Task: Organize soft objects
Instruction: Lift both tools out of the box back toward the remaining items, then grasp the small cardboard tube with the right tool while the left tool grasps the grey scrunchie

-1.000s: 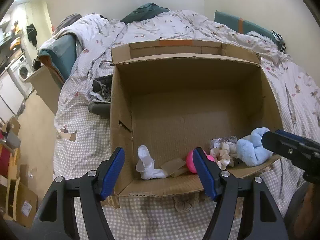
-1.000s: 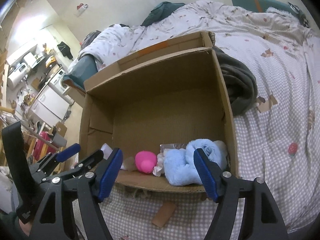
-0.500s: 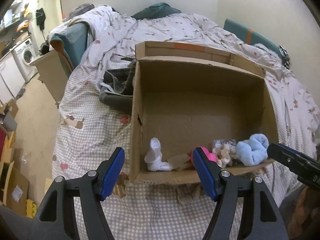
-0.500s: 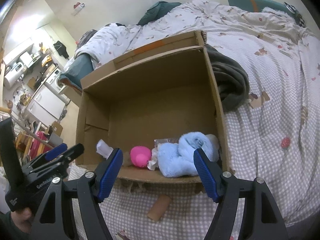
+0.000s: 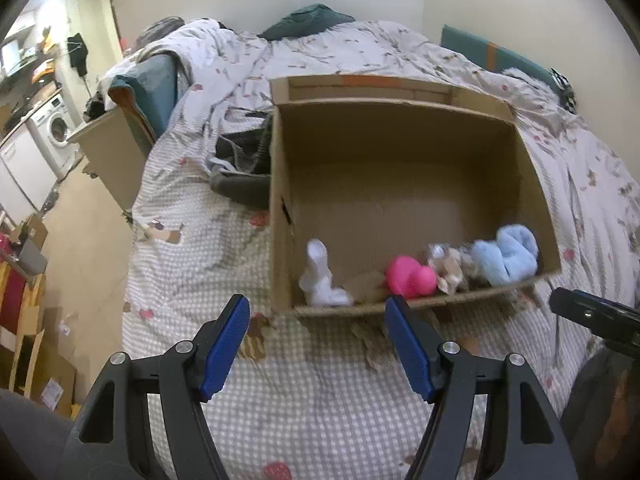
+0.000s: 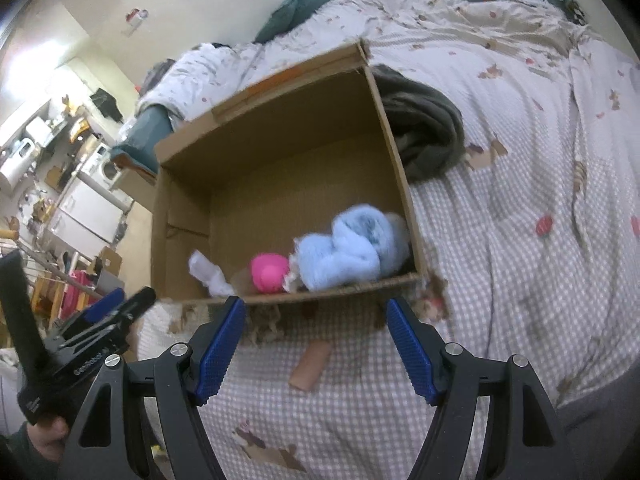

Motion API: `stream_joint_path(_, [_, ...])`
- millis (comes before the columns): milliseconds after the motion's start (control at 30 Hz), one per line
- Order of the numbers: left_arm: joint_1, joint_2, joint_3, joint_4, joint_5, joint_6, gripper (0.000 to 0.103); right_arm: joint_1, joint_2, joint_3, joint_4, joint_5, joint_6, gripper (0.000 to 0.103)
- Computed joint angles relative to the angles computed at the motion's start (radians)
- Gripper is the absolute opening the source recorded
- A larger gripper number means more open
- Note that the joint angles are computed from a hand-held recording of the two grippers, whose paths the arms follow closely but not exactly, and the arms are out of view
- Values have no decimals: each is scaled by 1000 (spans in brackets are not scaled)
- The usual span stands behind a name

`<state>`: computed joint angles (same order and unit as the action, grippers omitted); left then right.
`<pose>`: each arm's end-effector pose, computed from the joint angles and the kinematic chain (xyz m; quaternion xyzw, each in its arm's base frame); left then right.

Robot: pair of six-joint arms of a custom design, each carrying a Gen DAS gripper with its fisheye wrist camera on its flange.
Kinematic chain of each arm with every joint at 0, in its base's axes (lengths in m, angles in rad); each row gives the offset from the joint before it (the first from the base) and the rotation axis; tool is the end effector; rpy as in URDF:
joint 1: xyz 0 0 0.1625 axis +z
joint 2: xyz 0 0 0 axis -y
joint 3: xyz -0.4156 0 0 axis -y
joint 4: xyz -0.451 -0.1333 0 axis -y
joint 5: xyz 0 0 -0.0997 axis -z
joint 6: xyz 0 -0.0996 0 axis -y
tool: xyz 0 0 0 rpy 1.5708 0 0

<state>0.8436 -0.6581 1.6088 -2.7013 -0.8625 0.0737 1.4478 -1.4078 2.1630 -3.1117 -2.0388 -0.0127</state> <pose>-0.3190 -0.6565 -0.0069 0.3355 0.8724 -0.1906 0.3001 0.0228 -0.5360 0.2711 -0.1382 -0.8924 0.3570 0.2390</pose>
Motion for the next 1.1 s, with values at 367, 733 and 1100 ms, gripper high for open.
stream_joint_path(367, [16, -2, 44, 3, 29, -97, 68, -44, -15, -8, 123, 6, 110, 77])
stream_joint_path(733, [36, 27, -6, 98, 10, -175, 68, -71, 69, -88, 334, 170, 116, 46])
stream_joint_path(1100, [39, 43, -22, 115, 0, -172, 68, -80, 157, -151, 385, 164, 153, 7])
